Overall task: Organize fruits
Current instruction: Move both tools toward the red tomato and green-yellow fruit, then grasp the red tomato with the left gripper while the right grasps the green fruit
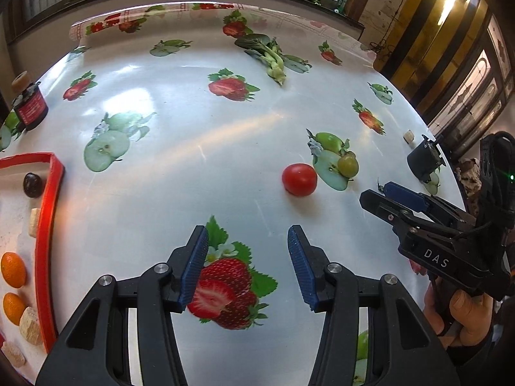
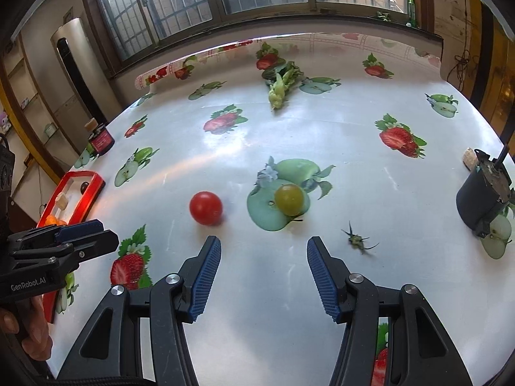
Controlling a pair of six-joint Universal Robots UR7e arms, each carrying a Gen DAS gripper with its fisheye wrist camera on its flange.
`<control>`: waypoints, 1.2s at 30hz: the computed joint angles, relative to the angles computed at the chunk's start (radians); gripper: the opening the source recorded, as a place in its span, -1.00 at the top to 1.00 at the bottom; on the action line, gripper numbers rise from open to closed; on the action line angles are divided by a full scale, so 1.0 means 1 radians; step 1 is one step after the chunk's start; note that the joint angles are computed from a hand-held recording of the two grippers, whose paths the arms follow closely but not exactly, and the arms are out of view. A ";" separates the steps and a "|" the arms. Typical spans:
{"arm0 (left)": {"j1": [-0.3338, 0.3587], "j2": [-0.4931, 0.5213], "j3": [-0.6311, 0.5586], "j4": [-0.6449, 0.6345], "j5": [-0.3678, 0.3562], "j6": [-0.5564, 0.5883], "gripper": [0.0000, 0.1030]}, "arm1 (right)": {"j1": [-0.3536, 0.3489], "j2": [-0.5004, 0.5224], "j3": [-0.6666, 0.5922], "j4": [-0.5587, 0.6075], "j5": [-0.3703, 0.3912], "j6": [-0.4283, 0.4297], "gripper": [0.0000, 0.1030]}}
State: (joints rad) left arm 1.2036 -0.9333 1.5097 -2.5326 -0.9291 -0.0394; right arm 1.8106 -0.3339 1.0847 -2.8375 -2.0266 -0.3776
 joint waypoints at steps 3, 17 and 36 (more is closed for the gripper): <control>0.000 0.036 -0.034 0.025 -0.004 0.000 0.04 | -0.007 0.025 -0.052 0.024 -0.006 -0.002 -0.13; 0.010 0.164 -0.186 0.081 -0.009 0.025 0.05 | -0.026 0.119 -0.240 0.129 -0.006 -0.026 0.49; 0.003 0.150 -0.139 0.000 0.003 0.077 0.40 | -0.020 -0.003 -0.044 0.011 0.049 0.008 0.49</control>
State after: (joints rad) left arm 1.2069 -0.7837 1.3710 -2.5325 -0.9264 0.0375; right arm 1.7903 -0.3371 1.0404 -2.8264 -1.9774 -0.3701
